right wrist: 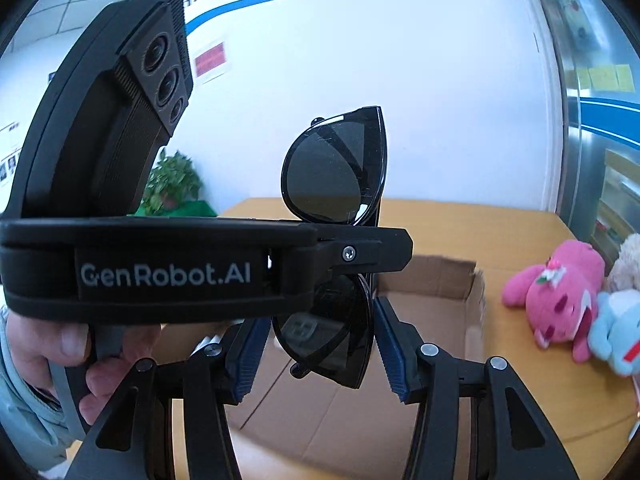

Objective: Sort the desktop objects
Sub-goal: 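Lift the sunglasses with both grippers and lower them into the box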

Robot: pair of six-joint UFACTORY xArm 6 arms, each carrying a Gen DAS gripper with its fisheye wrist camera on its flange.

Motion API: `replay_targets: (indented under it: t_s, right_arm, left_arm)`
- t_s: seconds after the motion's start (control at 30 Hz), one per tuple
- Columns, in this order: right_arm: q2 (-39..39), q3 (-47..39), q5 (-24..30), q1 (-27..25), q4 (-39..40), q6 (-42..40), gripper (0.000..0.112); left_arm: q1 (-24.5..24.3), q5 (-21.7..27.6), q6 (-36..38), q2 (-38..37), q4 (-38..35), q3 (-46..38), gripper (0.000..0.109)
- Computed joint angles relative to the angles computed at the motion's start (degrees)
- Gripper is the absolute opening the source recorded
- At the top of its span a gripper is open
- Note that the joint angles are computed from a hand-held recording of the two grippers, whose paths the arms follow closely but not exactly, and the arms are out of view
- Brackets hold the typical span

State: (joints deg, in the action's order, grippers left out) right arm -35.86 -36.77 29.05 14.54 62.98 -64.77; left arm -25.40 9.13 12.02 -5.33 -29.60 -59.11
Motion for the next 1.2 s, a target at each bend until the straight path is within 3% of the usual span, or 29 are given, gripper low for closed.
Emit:
replay_targets:
  t_s: [0.2,0.3,0.43,0.63,0.93,1.2]
  right_arm:
    - [16.02,-11.73,-1.38,-0.43,-2.09,2.25,0.050]
    - [24.37,-18.19,-0.60,-0.91,-6.96,6.32,0.050]
    - [33.90,-25.25,1.47,-1.61,-10.94,11.27,0.050]
    - [43.81,-31.00,3.56,-2.11,-17.58,19.82,0.050]
    - [52.27,-35.95,5.69,-2.43,-33.50,36.32,0.051]
    - [52.83,-35.20,3.82,-1.30,-37.23,41.50,0.052]
  left_arm:
    - [4.09,6.41,2.99,11.41,-3.63,-12.20,0.021]
    - [6.38,10.06,5.82,17.56,-8.51,-18.10,0.021]
    - [8.33,14.12,5.28,24.37,-9.39,-23.73,0.021]
    - [10.69,22.01,7.27,34.36,-15.07,-32.25,0.021]
    - [12.38,31.67,2.10,43.78,-16.41,-41.22,0.020]
    - [12.54,33.11,-9.28,43.58,-4.35,-41.67,0.028]
